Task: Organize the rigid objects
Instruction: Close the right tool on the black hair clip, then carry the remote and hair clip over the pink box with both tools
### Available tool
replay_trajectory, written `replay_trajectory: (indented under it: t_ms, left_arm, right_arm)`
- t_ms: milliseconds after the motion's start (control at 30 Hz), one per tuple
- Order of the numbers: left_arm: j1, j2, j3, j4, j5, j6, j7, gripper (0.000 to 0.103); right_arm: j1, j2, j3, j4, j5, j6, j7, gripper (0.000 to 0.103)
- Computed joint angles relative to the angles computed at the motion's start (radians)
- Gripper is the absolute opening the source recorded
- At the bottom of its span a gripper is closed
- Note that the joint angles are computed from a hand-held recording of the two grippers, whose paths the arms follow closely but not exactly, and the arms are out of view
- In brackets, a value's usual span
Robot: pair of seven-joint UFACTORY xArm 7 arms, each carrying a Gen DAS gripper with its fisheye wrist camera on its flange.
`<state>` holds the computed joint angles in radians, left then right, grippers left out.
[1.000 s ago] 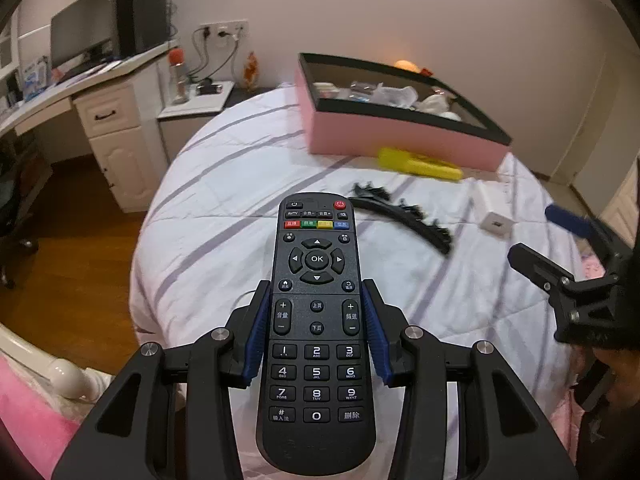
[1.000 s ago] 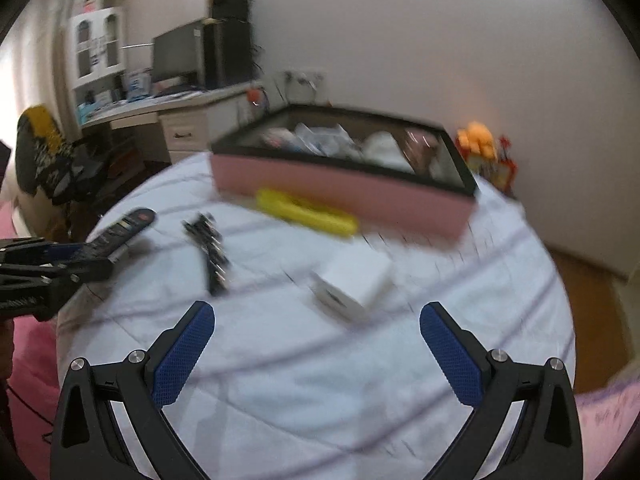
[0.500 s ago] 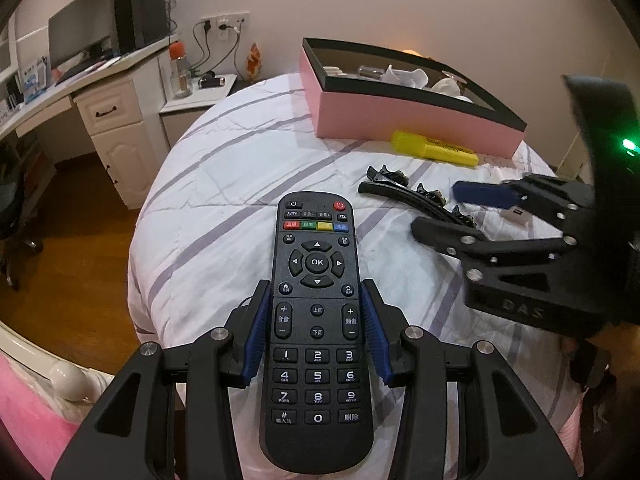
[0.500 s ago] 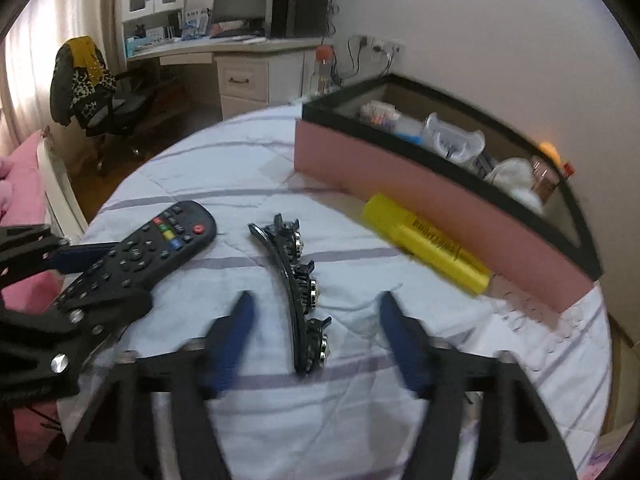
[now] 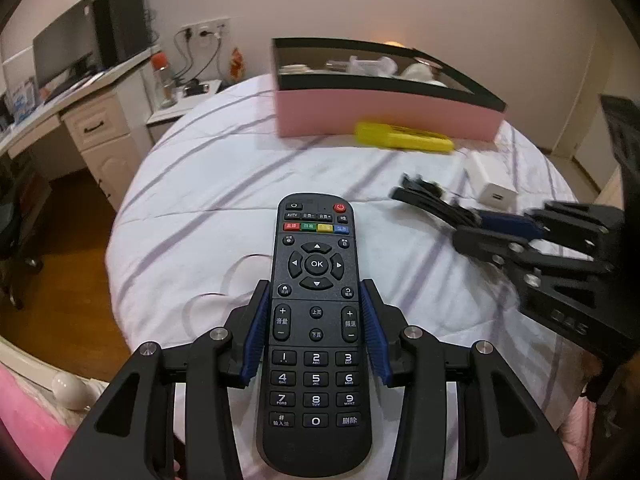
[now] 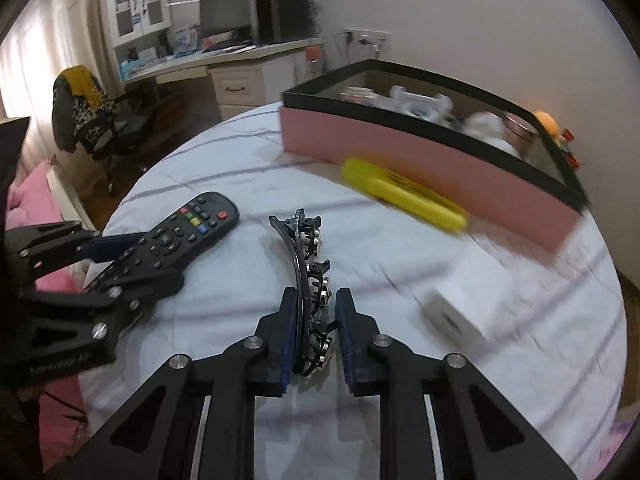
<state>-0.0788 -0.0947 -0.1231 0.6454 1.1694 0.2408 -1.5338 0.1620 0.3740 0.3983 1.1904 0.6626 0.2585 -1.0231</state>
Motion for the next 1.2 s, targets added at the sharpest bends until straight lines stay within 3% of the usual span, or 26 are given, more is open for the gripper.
replay_trajectory:
  t_ms: [167,333,433,600,733,767,933,1033,1067,1200]
  left_arm:
    - [-0.050,0.059,-0.017,0.067,-0.046,0.025,0.052,0.044]
    - [-0.107,0.104,-0.006,0.115,-0.065,0.020,0.088,0.044]
    - [-0.125,0.115,0.013,0.125,-0.058,0.022,0.077,0.044]
    - [-0.143,0.120,0.023,0.131,0.002,0.040,0.026,0.046]
    - [-0.151,0.120,0.026,0.133,0.015,0.051,0.016,0.046]
    - [-0.150,0.118,0.027,0.131,0.007,0.050,0.021,0.046]
    - [-0.155,0.118,0.024,0.135,0.014,0.067,0.012,0.044]
    - [-0.152,0.115,0.026,0.132,-0.022,0.059,0.040,0.044]
    - [-0.152,0.116,0.025,0.134,-0.031,0.060,0.048,0.044]
    - [-0.154,0.105,0.022,0.131,-0.047,0.070,0.064,0.044]
  right_arm:
    - [-0.068,-0.088,-0.010,-0.112,0.111,-0.005,-0.041,0.019]
    - [-0.065,-0.165,-0.067,-0.200,0.205,-0.036,-0.077,0.020]
    - [-0.073,-0.153,-0.075,-0.183,0.312,-0.015,-0.155,0.020]
    - [-0.044,-0.110,-0.084,-0.132,0.379,-0.037,-0.207,0.021]
    - [-0.047,-0.090,-0.076,-0.105,0.407,-0.013,-0.234,0.047]
    - [-0.041,-0.085,-0.075,-0.101,0.411,-0.020,-0.240,0.048]
    - [-0.039,-0.063,-0.038,-0.100,0.441,-0.111,-0.318,0.046]
    - [-0.047,-0.060,-0.029,-0.100,0.436,-0.124,-0.323,0.028]
    - [-0.051,-0.062,-0.032,-0.099,0.423,-0.109,-0.316,0.019]
    - [-0.077,-0.064,-0.046,-0.081,0.416,-0.012,-0.304,0.019]
